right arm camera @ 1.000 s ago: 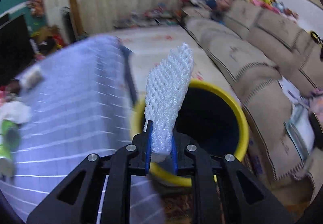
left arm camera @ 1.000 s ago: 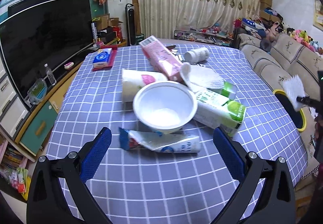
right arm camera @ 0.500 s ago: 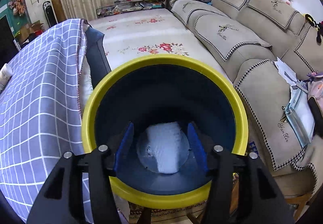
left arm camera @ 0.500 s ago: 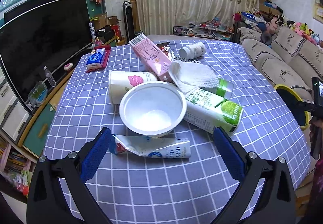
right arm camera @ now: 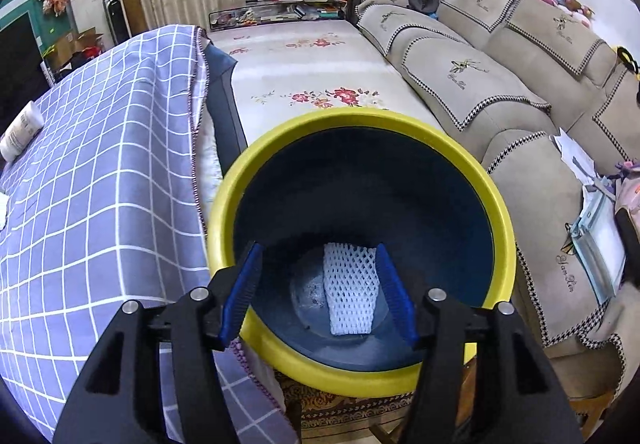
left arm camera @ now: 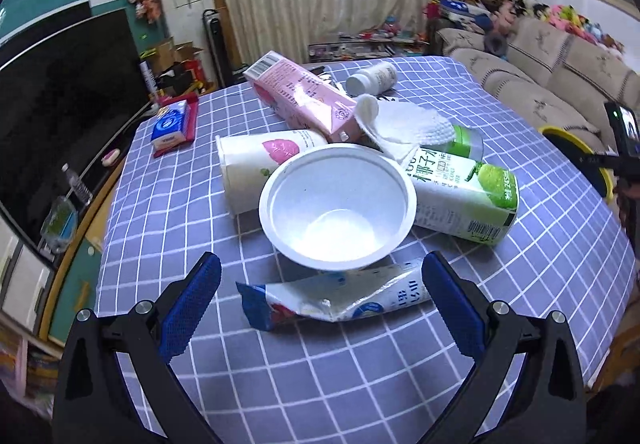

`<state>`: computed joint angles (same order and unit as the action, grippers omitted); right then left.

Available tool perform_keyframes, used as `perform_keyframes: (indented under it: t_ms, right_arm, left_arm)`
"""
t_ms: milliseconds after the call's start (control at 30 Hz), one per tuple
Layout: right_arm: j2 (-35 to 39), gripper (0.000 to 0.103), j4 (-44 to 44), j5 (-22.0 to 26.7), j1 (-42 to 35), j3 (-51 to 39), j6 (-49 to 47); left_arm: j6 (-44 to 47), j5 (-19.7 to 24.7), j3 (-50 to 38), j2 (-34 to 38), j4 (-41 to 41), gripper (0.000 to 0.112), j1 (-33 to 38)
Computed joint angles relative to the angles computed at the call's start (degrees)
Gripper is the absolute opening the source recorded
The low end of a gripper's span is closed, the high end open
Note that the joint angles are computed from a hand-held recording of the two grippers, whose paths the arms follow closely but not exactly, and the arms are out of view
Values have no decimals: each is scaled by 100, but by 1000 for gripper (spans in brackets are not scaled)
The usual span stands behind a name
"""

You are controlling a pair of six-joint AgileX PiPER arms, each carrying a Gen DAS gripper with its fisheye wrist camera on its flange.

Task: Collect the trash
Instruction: 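Carry the mesh sleeve to the yellow-rimmed bin and open the right gripper, then grasp the white-and-blue drink carton with the left gripper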

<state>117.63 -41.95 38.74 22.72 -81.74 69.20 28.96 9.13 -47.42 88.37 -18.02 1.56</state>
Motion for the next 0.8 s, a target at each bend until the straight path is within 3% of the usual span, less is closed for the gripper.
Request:
perform_keyframes:
  t_ms: [67,167,333,467,600,700,800]
  right_arm:
    - [18,56,-68,84,56,-49,18]
    - [-58,57,-64,16,27,39,59]
    - [-149,58,-76,-49,-61,167,73]
    - [-167,58,-76,-103,-90,203,79]
    - [-183,58,-90,-184,-91,233,98]
    - [-191,58,-97,-222,-95,257,118]
    - [-220,59,-120,-261,-107,304,147]
  left_arm:
    - [507,84,-141,135,-319,99,48]
    - [334,131,-377,417,31,99,92]
    - [2085,914,-693,686,-1533,99,495]
    - [3020,1336,-511,530,-2274,99,586]
    - [4153,2546,-304,231,-3253,99,792]
    - [4249,3336,-303,112,-3416,99,834]
    - [4356,3698,-208,-87,-3563,99,674]
